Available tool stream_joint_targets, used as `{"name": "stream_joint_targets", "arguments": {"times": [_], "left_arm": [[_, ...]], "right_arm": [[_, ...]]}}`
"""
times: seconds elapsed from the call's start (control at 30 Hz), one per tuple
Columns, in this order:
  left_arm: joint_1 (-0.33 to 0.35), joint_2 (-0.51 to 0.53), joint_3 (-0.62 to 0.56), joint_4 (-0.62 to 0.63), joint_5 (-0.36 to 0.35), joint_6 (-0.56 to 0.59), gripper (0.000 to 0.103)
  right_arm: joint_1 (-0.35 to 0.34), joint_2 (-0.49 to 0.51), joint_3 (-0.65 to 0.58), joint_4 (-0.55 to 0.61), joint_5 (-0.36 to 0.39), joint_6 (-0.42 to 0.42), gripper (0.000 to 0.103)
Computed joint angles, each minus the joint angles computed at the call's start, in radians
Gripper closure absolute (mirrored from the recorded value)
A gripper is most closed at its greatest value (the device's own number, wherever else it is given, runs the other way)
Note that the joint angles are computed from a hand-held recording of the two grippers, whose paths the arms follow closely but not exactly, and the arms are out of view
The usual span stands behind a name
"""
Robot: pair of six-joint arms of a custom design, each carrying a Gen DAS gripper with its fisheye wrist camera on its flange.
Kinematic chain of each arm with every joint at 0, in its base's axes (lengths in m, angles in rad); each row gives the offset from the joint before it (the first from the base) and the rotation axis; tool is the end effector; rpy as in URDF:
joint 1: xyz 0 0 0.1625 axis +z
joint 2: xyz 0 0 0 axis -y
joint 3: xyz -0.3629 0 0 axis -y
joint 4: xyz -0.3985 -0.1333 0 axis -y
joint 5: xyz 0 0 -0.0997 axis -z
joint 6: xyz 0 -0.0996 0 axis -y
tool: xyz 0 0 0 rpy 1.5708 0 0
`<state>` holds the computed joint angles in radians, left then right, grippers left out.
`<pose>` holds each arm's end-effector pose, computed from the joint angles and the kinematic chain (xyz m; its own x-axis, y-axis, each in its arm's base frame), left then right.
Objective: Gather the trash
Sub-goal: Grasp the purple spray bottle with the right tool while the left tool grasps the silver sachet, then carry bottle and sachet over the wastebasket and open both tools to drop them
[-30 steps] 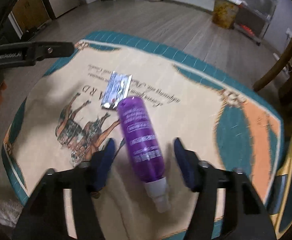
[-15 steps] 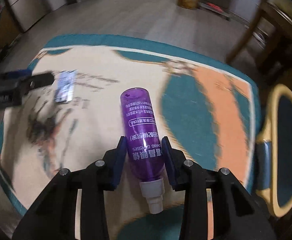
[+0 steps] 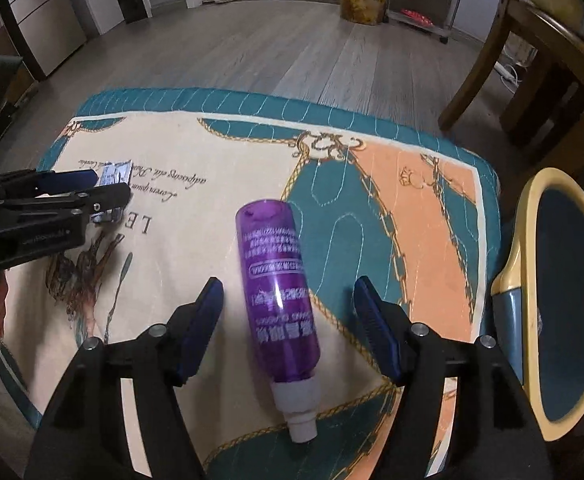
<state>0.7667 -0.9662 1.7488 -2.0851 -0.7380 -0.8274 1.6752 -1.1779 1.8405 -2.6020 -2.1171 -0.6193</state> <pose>-0.2649 -0.5426 0.0890 -0.7315 -0.0724 -0.6779 0.2303 0.9096 -0.3457 0.1412 -0.5651 0.2091 -0.6514 -0.4594 0.6038 -0.5838 0.8118 -0.0121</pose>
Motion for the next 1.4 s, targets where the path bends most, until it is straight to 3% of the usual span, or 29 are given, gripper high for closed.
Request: {"name": "stream_joint_targets", "arguments": {"times": [0.03, 0.07, 0.13, 0.47, 0.87, 1.03, 1.4], "left_arm": [[-0.001, 0.0, -0.001, 0.003, 0.002, -0.001, 0.065], [-0.001, -0.003, 0.003, 0.003, 0.002, 0.0, 0.074], [-0.006, -0.003, 0.003, 0.011, 0.006, -0.004, 0.078], [-0.021, 0.004, -0.013, 0.031, 0.024, 0.035, 0.083], [-0.076, 0.059, -0.067, -0.053, 0.055, 0.128, 0.083], [-0.107, 0.127, -0.13, -0.12, 0.053, 0.208, 0.083], [-0.141, 0.336, -0.331, -0.256, -0.016, 0.388, 0.083]], "right_arm": [[-0.001, 0.003, -0.007, 0.007, 0.005, 0.004, 0.04], [-0.003, 0.005, -0.014, 0.023, 0.015, 0.009, 0.055], [-0.007, 0.004, -0.023, 0.051, 0.023, 0.009, 0.07], [-0.007, -0.027, -0.021, 0.064, 0.033, 0.046, 0.071], [-0.011, -0.128, -0.034, 0.056, 0.082, 0.088, 0.071], [-0.028, -0.196, -0.058, 0.083, 0.141, 0.132, 0.071], [-0.114, -0.301, -0.166, 0.135, 0.174, 0.144, 0.071]]}}
